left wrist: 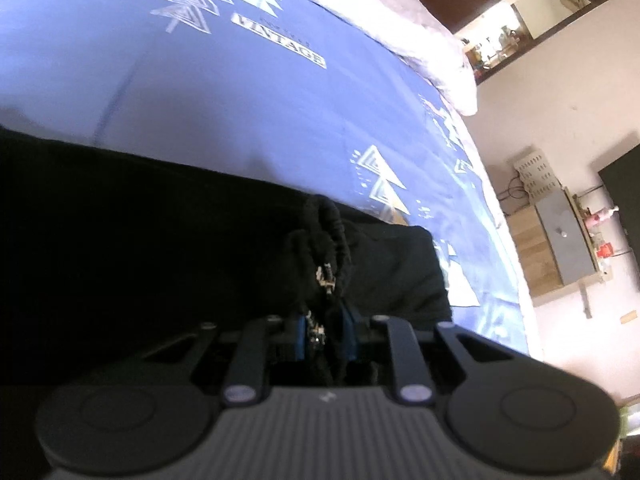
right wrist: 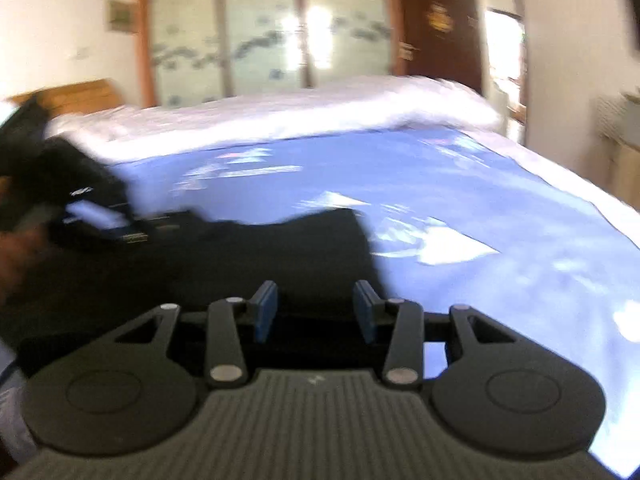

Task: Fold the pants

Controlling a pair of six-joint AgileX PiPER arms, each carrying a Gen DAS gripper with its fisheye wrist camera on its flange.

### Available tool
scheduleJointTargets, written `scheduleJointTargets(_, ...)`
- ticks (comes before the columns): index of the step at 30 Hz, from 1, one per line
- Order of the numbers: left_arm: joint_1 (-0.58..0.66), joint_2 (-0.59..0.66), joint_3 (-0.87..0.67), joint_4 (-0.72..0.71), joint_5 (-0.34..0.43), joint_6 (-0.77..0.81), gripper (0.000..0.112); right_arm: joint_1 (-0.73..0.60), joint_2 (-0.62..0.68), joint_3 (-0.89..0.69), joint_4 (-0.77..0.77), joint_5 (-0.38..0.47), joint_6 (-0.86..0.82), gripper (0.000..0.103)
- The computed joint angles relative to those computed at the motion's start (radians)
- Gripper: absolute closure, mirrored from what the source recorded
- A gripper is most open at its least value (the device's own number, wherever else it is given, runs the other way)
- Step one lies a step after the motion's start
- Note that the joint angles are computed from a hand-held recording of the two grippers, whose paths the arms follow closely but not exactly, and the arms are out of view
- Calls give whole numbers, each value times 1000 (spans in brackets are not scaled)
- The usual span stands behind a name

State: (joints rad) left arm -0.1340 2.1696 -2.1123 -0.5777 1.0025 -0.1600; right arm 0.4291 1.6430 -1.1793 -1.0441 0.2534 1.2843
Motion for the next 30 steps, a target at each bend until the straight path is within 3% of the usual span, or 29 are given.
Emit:
scheduleJointTargets(4, 7, -7, 57, 48, -7, -31, 95, -109, 40, -34, 312, -39, -251, 61)
scheduleJointTargets(5, 4, -1, 67, 68, -8, -50, 91, -109, 59, -50, 404, -35, -321, 79)
scheduleJointTargets(6, 0, -7, 99, 75, -36, -52, 90, -107, 99, -78, 456, -18, -361, 86)
scheduleJointTargets(8, -10, -22, 138, 85, -84, -12, 88, -61, 135, -105, 440, 63, -379, 86)
scheduleJointTargets(11, -34, -18, 102, 154, -62, -16, 84, 24, 139, -150, 285, 192, -303, 84)
scheduleJointTargets(12, -31, -16, 81, 157, -34, -31, 83, 21, 145, -165, 302, 204, -329, 84)
scheduleJointTargets(14, -21, -40, 76, 172, -3, -67, 68, 23, 123, -161, 322, 220, -339, 81)
scheduleJointTargets(16, 3, -132, 176, 168, -60, -18, 65, 29, 84, -119, 277, 190, -254, 78)
scheduleJointTargets(18, 57, -232, 293, 114, -103, 73, 65, 35, 65, -69, 149, 128, -97, 78)
scheduleJointTargets(21, 203, -401, 519, -52, -127, 241, 65, 73, 52, -66, 159, 82, -70, 78)
scheduleJointTargets(26, 464, -614, 796, -138, -154, 346, 60, 164, 106, -156, 395, 43, -273, 78)
scheduleJointTargets(30, 673, -675, 927, -248, -118, 416, 60, 232, 208, -297, 767, 71, -644, 78)
